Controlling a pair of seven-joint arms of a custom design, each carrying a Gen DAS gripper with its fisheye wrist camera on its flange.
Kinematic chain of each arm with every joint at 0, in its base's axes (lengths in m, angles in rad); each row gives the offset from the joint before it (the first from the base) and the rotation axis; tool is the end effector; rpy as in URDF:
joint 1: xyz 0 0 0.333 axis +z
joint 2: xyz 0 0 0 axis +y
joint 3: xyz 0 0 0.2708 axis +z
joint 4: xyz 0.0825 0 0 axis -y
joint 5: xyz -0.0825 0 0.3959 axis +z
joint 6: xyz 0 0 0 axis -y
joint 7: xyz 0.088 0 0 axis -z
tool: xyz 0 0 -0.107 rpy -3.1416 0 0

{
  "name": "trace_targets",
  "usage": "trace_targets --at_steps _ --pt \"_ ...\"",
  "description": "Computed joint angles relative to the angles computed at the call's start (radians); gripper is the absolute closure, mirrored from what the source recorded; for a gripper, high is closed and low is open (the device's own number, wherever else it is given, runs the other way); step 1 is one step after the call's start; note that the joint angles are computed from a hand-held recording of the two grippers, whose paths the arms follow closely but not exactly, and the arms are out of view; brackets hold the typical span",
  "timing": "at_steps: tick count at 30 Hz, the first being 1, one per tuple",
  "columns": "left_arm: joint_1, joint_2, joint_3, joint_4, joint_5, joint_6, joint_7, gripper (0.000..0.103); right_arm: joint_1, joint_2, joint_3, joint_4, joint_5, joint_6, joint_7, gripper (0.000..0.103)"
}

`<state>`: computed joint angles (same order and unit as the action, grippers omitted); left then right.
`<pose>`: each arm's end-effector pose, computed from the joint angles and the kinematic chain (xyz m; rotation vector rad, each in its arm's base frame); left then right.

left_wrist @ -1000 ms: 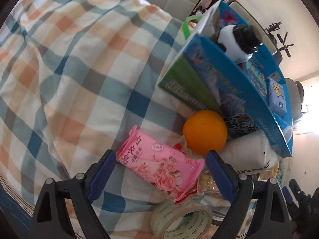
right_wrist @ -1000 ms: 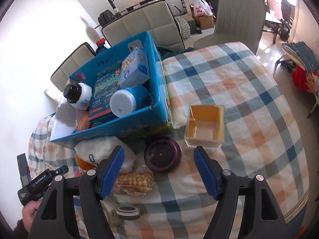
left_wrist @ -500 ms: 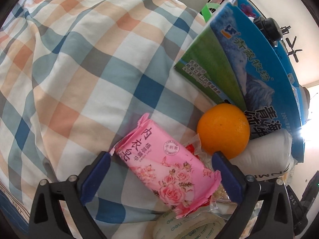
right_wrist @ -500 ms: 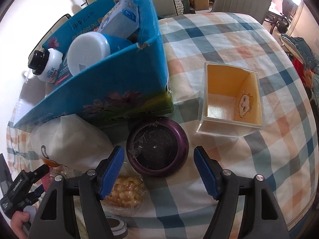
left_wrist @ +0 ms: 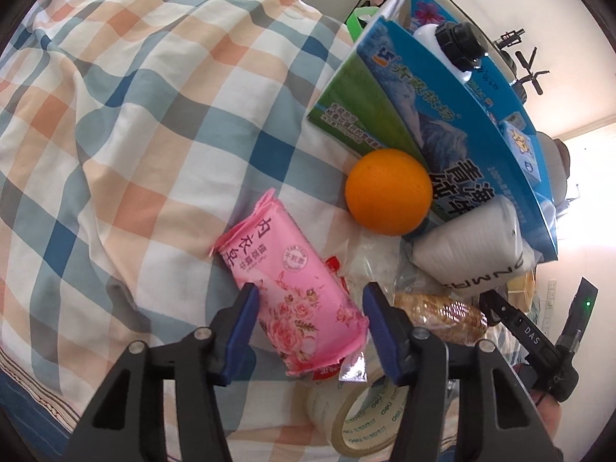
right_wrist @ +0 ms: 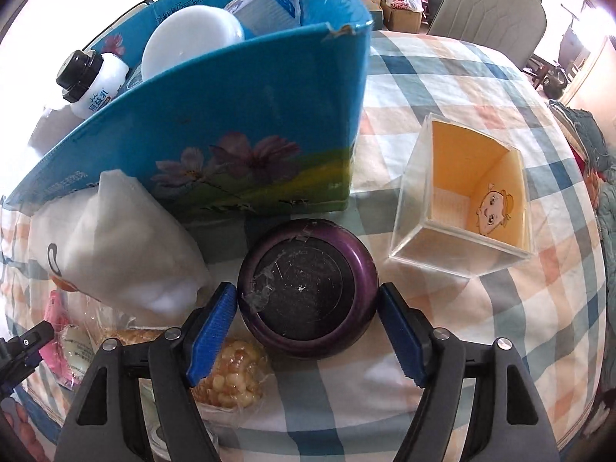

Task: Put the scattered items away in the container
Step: 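Grasp the pink soap packet with the left tool while the right tool grasps the purple tin, then place the pink soap packet with the left tool while the right tool places the purple tin in the box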

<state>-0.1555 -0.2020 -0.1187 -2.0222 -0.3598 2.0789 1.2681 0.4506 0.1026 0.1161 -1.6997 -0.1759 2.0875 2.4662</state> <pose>0.5181 -0.1675 0.5181 2.2407 -1.9019 0.5563 0.5364 0.3281 0.5065 -1.7333 2.2687 -0.2417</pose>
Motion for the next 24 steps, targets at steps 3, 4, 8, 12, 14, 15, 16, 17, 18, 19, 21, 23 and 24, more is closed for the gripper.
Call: trace_targets --at_steps 3,4,8,12,14,15,16,17,18,19,21,23,24 --pt "0.006 -0.026 0.015 -0.021 -0.015 -0.047 0.031 0.058 -0.005 -0.062 0.004 -0.068 0.016 0.022 0.002 0.026" --pt "0.011 -0.039 0.021 -0.04 -0.024 -0.042 0.028 0.057 -0.008 -0.079 0.007 -0.087 0.027 0.028 -0.001 0.026" --pt "0.033 -0.014 0.033 -0.049 -0.049 0.003 -0.037 0.033 -0.018 -0.114 0.021 -0.125 0.049 0.037 -0.002 0.026" --pt "0.035 0.037 0.016 -0.029 -0.054 0.06 -0.072 0.032 -0.018 -0.099 0.03 -0.107 0.033 0.013 0.006 0.026" --pt "0.034 0.046 -0.002 -0.007 0.005 0.057 -0.092 0.04 -0.018 -0.091 0.03 -0.098 0.034 0.004 0.01 0.026" --pt "0.034 0.043 -0.004 -0.001 0.019 0.048 -0.1 0.048 -0.017 -0.088 0.03 -0.093 0.031 -0.002 0.009 0.027" --pt "0.034 0.035 -0.001 -0.005 0.014 0.042 -0.097 0.058 -0.014 -0.087 0.031 -0.087 0.025 -0.008 0.008 0.027" --pt "0.034 0.023 0.004 -0.013 0.003 0.039 -0.089 0.058 -0.012 -0.089 0.032 -0.085 0.019 -0.011 0.008 0.027" --pt "0.034 0.01 0.009 -0.02 -0.004 0.033 -0.078 0.058 -0.009 -0.094 0.034 -0.086 0.011 -0.01 0.01 0.027" --pt "0.035 -0.002 0.013 -0.025 -0.006 0.024 -0.067 0.059 -0.007 -0.102 0.036 -0.091 0.004 -0.006 0.013 0.027" --pt "0.037 -0.031 0.019 -0.034 0.004 0.007 -0.064 0.059 -0.003 -0.116 0.041 -0.097 -0.01 -0.001 0.019 0.027" --pt "0.038 -0.065 0.025 -0.041 0.012 -0.001 -0.061 0.059 0.0 -0.129 0.046 -0.102 -0.021 0.005 0.022 0.027" --pt "0.038 -0.08 0.028 -0.04 0.017 -0.007 -0.059 0.059 0.001 -0.137 0.049 -0.106 -0.028 0.01 0.027 0.027"
